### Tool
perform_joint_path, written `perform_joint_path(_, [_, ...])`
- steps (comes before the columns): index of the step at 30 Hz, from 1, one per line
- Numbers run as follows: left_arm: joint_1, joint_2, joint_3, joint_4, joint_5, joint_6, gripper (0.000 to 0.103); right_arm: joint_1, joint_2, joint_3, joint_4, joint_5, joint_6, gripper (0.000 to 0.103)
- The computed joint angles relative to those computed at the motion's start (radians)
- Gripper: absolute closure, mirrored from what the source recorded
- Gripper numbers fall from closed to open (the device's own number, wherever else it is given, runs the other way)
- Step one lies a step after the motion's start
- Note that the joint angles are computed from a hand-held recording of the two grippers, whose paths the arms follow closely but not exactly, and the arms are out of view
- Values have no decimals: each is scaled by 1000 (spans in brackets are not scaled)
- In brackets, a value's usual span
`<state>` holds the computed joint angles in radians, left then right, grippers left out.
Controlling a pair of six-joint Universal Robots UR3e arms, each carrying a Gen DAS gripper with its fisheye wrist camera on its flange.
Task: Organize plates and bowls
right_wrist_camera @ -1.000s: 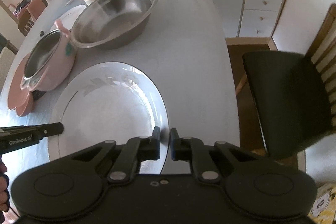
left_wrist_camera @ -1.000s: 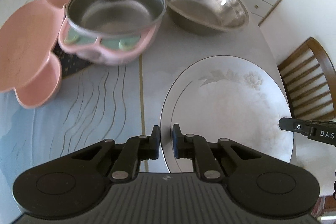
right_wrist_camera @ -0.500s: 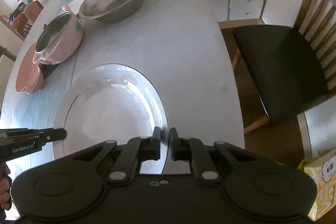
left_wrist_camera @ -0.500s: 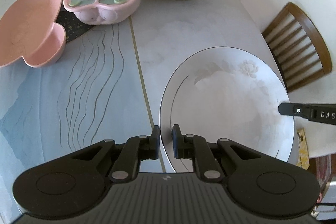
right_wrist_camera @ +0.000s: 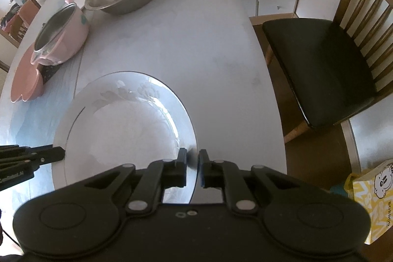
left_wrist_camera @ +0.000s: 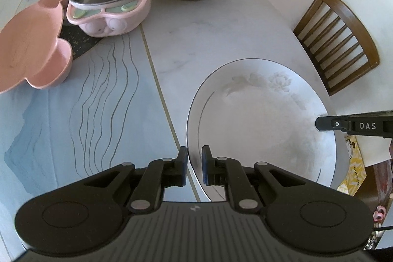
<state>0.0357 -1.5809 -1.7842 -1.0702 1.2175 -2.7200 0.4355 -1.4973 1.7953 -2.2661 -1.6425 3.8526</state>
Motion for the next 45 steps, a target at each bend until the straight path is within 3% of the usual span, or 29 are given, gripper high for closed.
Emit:
perform_joint_path(9, [4, -3, 6, -14, -5, 8, 93, 11, 18, -25, 17, -15, -6, 92])
perform_joint_path(12, [3, -3, 9, -14, 1, 3, 92, 28, 32, -61, 39, -47, -8, 84])
perform_joint_path(23, [65, 57, -14, 16, -32, -4, 92, 43, 36, -159, 78, -96, -42, 76])
perform_joint_path(35, [194, 103, 84, 0, -100, 31, 92, 119, 246, -581, 168, -148, -139, 61])
perform_joint_path(38, [250, 116, 108, -7, -140, 51, 78, 149, 331, -742, 219, -178, -142, 57])
perform_joint_path(40, [291, 124, 123, -12, -174, 68, 59, 168, 383, -840, 250, -199, -147, 55])
perform_joint_path(42, [329, 142, 123, -5, -204, 85, 48, 189, 449, -963, 296, -221, -149, 54])
perform_joint_path(45, [384, 152, 149, -25, -252, 120, 45, 210, 530, -1128, 364, -239, -147, 53])
